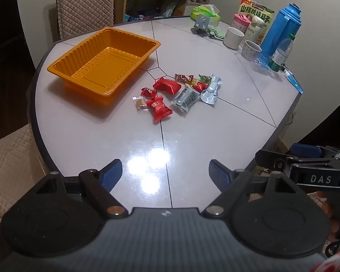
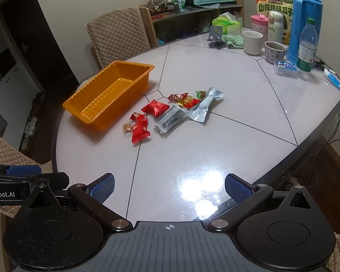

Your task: Organize snacks

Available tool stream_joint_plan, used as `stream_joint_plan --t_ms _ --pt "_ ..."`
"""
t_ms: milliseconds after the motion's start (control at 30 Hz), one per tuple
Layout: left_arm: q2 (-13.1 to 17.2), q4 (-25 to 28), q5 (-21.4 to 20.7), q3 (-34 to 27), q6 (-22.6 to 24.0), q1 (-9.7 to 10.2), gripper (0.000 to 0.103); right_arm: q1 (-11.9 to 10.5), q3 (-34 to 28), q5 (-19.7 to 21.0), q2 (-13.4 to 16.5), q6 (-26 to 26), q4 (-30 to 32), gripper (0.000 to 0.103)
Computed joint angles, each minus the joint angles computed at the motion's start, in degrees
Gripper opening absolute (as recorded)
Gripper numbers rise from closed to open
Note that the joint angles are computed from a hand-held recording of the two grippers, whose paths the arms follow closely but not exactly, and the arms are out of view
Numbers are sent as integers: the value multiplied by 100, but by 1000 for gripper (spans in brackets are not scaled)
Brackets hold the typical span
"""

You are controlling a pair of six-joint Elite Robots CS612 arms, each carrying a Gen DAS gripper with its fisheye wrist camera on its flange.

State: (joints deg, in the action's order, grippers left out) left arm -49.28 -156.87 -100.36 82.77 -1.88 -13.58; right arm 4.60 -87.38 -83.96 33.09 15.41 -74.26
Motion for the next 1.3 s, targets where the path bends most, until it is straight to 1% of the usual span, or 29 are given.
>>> stream_joint_plan --t_ms 433,467,1300 --pt "-5 6 27 2 -6 -8 82 -14 9 27 -16 -35 -24 103" --pt "-5 -23 38 27 -26 -30 82 -17 10 30 -19 -40 -23 103" --pt "-2 -11 11 21 -22 -21 82 15 76 6 -41 -2 -66 103"
